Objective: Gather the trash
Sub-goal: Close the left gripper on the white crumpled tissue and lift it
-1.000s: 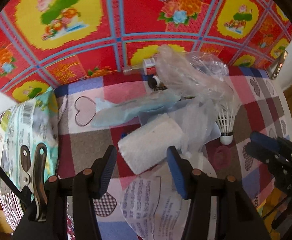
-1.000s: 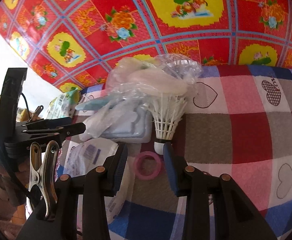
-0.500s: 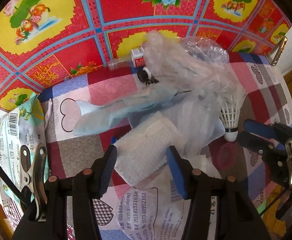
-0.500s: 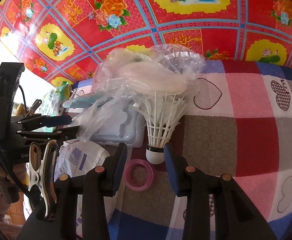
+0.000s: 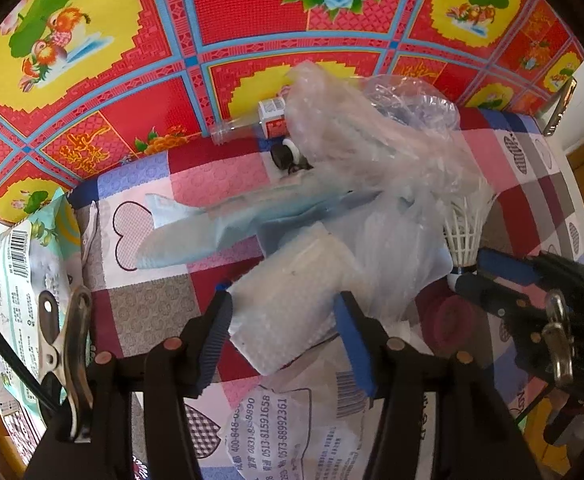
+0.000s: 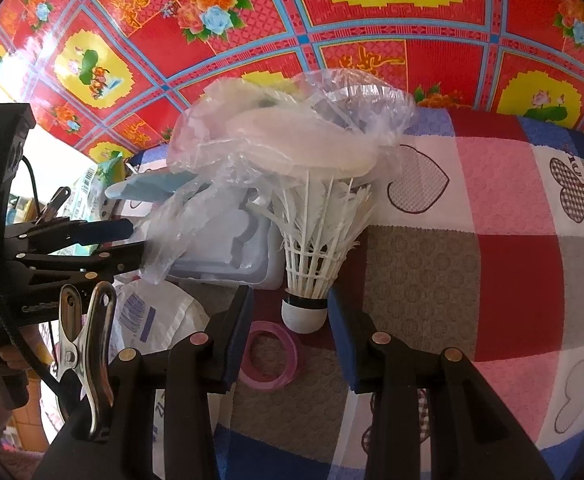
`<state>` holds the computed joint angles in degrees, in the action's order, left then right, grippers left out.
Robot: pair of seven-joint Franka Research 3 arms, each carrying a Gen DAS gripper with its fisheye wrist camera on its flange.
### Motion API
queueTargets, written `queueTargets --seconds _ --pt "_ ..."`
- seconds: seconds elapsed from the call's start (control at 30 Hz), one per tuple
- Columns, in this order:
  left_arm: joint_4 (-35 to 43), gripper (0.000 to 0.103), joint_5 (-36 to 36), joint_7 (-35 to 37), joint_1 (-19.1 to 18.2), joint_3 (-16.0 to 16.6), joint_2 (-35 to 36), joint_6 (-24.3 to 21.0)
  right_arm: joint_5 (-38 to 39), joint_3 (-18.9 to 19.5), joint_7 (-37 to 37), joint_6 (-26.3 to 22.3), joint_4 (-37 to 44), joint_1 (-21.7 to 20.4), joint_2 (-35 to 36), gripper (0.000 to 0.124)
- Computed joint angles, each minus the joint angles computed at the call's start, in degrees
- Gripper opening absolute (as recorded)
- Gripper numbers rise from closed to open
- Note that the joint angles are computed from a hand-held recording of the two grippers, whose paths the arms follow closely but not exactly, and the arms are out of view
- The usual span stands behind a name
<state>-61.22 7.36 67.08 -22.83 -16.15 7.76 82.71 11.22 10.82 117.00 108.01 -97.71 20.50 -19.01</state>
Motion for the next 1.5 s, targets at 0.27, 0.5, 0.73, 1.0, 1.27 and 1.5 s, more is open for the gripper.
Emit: queueTargets --seconds 0.27,0.5,0.73,1.0,1.27,1.5 --pt "-3.0 0.062 -0.5 0.0 0.8 0.1 -1.8 1.7 0.2 -0.1 0.2 -0.1 -0.4 0.0 0.1 0.039" --pt "-6.3 0.043 -2.9 0.7 1.6 0.0 -3.9 4.7 0.2 0.0 0.5 -0.3 -0.2 0.1 0.5 0.039" --pt "-9.6 0.027 -2.9 -0.2 1.4 -0.4 -5.9 7.7 0.3 -0.1 0.5 -0.5 -0.2 0.3 0.7 0.039" --pt "-17.4 0.023 -6.2 -4.0 3.2 0.6 -12.4 11.0 0.5 -0.3 0.1 -0.8 0.1 0.3 1.0 0.039" --pt "-23.4 0.023 -8.2 -7.1 4.5 1.4 -18.8 13.8 0.2 -0.1 0.3 -0.3 -0.2 0.4 1.3 0.039" --pt "-24.9 0.023 -8.9 -8.8 5.1 1.7 -21.0 13.6 1.0 -0.2 0.8 0.5 -1.1 0.4 0.3 0.03"
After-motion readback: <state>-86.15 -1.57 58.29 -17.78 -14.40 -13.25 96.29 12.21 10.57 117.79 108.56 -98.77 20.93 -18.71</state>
